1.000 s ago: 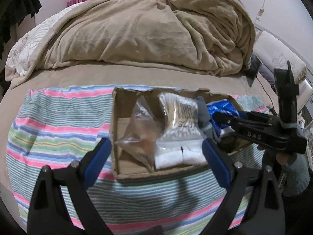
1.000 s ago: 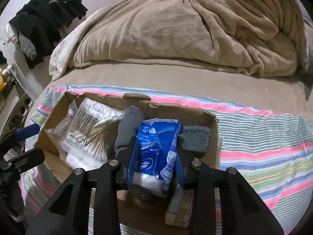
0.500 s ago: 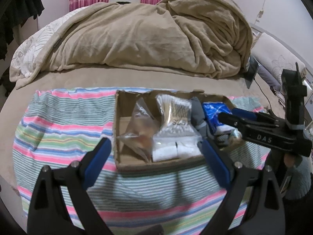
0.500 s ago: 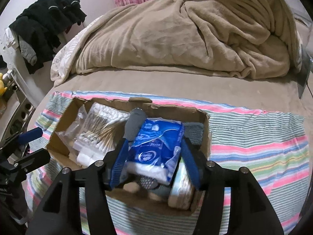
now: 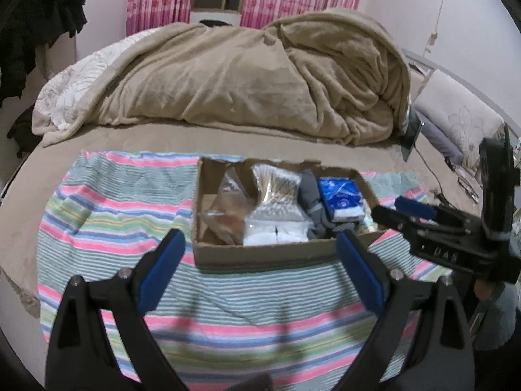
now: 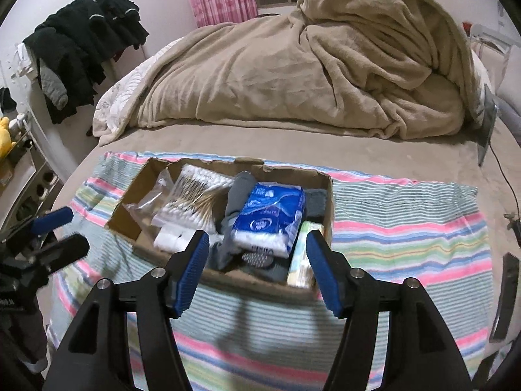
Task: Organize objects
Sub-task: 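Open the right tool to release the tissue pack and pull back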
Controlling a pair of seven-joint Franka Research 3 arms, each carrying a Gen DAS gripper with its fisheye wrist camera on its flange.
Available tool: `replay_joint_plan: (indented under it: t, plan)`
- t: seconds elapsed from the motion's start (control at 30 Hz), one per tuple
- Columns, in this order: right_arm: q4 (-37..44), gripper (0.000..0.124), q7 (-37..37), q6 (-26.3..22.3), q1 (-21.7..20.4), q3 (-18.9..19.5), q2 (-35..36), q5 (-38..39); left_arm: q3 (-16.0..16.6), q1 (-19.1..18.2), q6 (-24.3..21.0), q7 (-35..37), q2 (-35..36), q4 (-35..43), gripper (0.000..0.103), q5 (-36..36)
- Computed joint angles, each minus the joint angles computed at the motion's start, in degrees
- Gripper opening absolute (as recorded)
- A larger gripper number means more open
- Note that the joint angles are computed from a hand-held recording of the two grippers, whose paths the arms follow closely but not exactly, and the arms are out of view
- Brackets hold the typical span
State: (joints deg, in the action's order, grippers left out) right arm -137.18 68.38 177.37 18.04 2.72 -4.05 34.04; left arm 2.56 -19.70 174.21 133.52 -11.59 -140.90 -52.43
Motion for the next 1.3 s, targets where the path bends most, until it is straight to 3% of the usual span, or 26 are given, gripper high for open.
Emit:
replay_joint_plan:
  t: [0.13,0.57,0.87,1.3]
  plan:
    - [-3.0,0.065,1.17,0.51,0.38,0.19,-3.29,-0.39,-0.05,-0.28,1.3,-2.51,-3.32,-2.91,0.095,2.19]
    - [-13.23,0.065,10.5,0.75,-0.43,1.99,-14.69,-8.28,4.89,-6.0,3.23,-11.13,-13.21,-13.49,0.095,11.22]
    - [-18.38,0.066,16.58,0.63,-0.68,4.04,-19.98,-12.72,3.05,-4.34,3.86,-18.06,-19.3,-20.44,0.095,19.06]
    - [-21.76,0.066,21.13,-0.41,0.66,4.73,-23.42,-16.19,4.28,-4.45,3.45,-25.34,-22.94,-24.33,0.095,28.95]
